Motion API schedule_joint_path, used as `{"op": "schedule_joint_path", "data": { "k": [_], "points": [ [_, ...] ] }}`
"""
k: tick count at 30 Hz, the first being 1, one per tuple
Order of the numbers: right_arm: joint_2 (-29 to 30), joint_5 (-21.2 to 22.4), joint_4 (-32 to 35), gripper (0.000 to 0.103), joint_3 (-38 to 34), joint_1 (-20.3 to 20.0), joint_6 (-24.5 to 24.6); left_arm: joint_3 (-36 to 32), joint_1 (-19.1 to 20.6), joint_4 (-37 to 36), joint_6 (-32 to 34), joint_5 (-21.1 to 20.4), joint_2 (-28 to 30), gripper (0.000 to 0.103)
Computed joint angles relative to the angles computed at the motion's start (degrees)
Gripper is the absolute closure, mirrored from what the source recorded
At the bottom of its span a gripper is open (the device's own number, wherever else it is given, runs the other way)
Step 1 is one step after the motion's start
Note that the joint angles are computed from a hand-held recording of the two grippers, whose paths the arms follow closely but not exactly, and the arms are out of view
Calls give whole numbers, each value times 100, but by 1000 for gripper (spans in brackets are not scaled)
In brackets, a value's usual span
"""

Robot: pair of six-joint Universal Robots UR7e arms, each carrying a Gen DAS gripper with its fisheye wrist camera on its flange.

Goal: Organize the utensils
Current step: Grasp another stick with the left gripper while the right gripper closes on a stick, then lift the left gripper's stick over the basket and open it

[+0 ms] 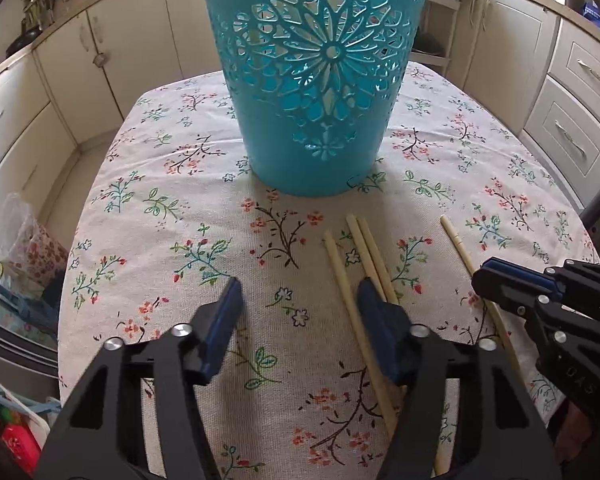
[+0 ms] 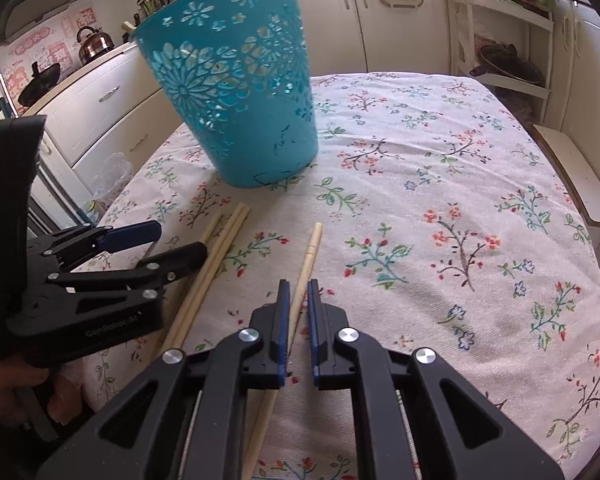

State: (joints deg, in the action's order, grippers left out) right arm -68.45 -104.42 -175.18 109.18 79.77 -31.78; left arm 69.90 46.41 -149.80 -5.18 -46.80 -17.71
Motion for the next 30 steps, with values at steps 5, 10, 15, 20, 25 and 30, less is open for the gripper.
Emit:
{"op": "schedule_joint_path", "data": {
  "k": [5,10,15,20,25,30],
  "points": [
    [23,-20,60,95,-98,-14,70,-285,99,228,226,-491,52,95],
    [-49,178,176,94,-78,-89,93,-305,170,319,182,-598,-4,98],
    [-49,256,224,93,-96,-110,122,-303,144,640,14,-434,-59,97],
    [-22,268,182,93,-91,-102,89,-306,84,520,65,-213,20,98],
    [-50,334,145,93,-69,-131,164,102,180,-147,-306,-536,-232,98],
    [-18,382,44,93,-55,-152,77,342,358,-386,-717,-960,-431,98]
  ]
}}
